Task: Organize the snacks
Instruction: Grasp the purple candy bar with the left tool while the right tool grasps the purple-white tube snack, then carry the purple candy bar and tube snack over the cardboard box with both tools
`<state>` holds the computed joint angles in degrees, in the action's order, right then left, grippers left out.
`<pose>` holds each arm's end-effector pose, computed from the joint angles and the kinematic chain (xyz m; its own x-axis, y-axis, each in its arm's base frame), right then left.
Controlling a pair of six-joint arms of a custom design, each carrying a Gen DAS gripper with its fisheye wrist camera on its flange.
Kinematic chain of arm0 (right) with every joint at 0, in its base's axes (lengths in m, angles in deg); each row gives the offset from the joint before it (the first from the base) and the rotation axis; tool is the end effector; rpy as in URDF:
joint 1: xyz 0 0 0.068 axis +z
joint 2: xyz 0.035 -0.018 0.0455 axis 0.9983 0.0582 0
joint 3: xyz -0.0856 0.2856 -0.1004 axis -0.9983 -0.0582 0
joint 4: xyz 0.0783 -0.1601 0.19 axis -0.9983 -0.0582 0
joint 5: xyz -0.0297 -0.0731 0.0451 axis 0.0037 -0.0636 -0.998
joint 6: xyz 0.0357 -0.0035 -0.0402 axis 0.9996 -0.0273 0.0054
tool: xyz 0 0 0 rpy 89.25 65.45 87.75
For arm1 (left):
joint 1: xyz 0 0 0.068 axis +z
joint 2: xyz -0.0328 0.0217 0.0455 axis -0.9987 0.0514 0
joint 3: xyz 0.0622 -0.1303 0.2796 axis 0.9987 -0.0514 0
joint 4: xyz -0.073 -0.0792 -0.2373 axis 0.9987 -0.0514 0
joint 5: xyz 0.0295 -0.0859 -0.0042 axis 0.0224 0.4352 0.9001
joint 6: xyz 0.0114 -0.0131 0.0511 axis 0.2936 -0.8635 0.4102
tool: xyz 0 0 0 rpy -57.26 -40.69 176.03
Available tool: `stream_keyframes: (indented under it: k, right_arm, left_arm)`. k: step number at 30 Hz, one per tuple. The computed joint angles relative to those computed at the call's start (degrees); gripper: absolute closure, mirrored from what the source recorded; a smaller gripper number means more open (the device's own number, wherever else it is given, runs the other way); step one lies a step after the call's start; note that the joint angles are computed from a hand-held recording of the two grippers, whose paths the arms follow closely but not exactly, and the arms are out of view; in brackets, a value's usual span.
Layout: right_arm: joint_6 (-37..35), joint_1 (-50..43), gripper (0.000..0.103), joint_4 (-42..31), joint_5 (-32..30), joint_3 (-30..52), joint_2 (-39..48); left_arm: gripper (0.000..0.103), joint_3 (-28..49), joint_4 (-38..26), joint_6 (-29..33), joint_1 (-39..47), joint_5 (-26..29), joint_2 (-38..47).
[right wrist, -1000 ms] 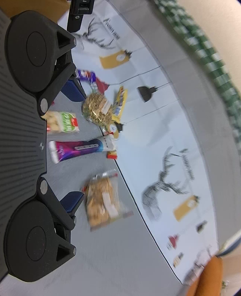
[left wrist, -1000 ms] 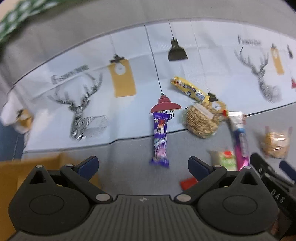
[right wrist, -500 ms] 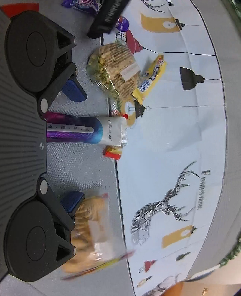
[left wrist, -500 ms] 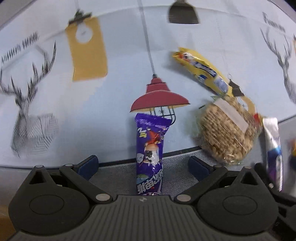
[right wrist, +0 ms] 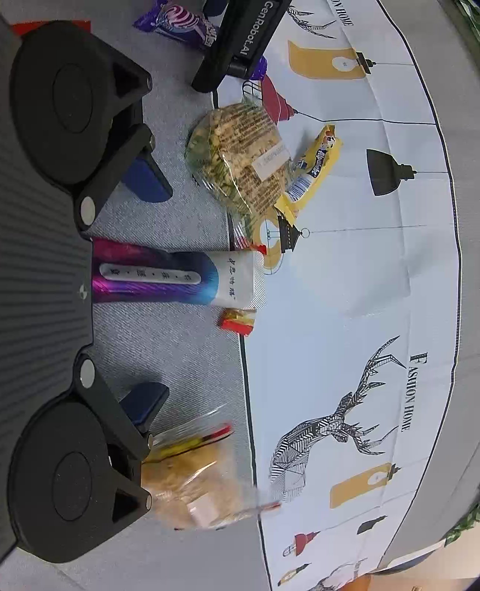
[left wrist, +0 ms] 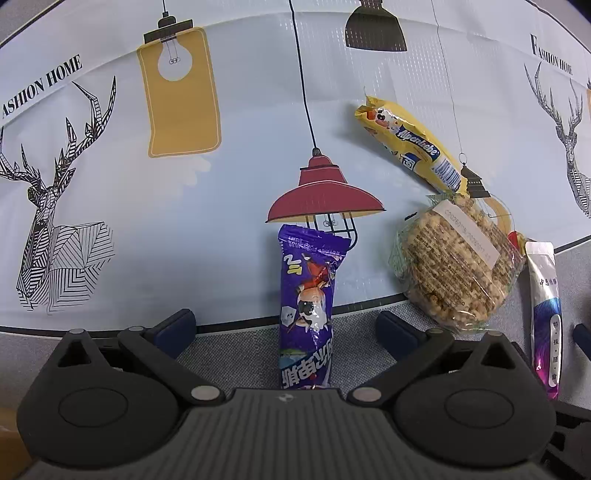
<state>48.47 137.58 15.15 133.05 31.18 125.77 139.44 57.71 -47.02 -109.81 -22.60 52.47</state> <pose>0.2149 0.2227 0.1337 -0.5349 0.3748 -0.7572 0.5013 0.8622 0.0727 0.4155 -0.1724 0.1932 -0.7603 0.4440 -0.4742 0.4548 0.8850 0.0994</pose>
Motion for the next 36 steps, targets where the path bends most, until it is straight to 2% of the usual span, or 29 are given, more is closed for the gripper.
stream_keyframes:
  k: [15,16,17,18,19,21,23,28,30,33,36]
  right_arm:
    - [0.15,-0.1,0.001,-0.22,0.64,-0.25,0.09]
    - [0.28,-0.07,0.007,-0.4,0.71,-0.2,0.08]
    - [0.52,0.22,0.036,-0.6,1.36,-0.1,0.1]
    - [-0.08,0.68,0.061,-0.24,2.53,-0.16,-0.01]
    - [-2.7,0.8,0.085,1.65,2.73,-0.74,-0.51]
    - [-3.46,0.87,0.089,3.64,2.7,-1.55,-0.84]
    - [-2.03,0.83,0.09,6.15,3.47,-3.24,-1.71]
    - [4.77,2.6,0.09,0.39,11.11,-3.29,-4.49]
    - [8.55,3.31,0.09,-3.04,12.97,-2.54,-5.25]
    - [10.27,4.75,0.09,-6.97,14.35,-1.55,-6.54]
    - [17.5,8.46,0.09,-19.55,16.41,2.23,-9.05]
  left_arm:
    - [0.0,-0.67,1.03,-0.52,-0.29,-0.5,-0.33]
    - [0.009,-1.11,1.49,-0.97,-0.39,-0.76,-0.79]
    - [0.039,-2.28,2.96,-1.34,-0.3,-0.19,-1.85]
    - [0.065,-3.39,4.44,-1.39,-0.2,0.77,-3.15]
    - [0.086,-2.54,3.23,-1.56,0.0,2.01,-3.43]
    - [0.088,-1.58,1.59,-4.21,0.68,4.68,-3.95]
    - [0.088,-2.77,2.05,-3.99,0.69,5.93,-5.94]
    - [0.088,-6.34,1.64,-2.91,0.45,8.2,-13.33]
    - [0.088,-7.26,0.57,-2.65,0.13,8.1,-16.15]
    - [0.088,-8.62,-2.88,-2.54,0.23,8.39,-21.79]
    - [0.088,-10.61,-7.09,-0.78,1.13,9.83,-29.98]
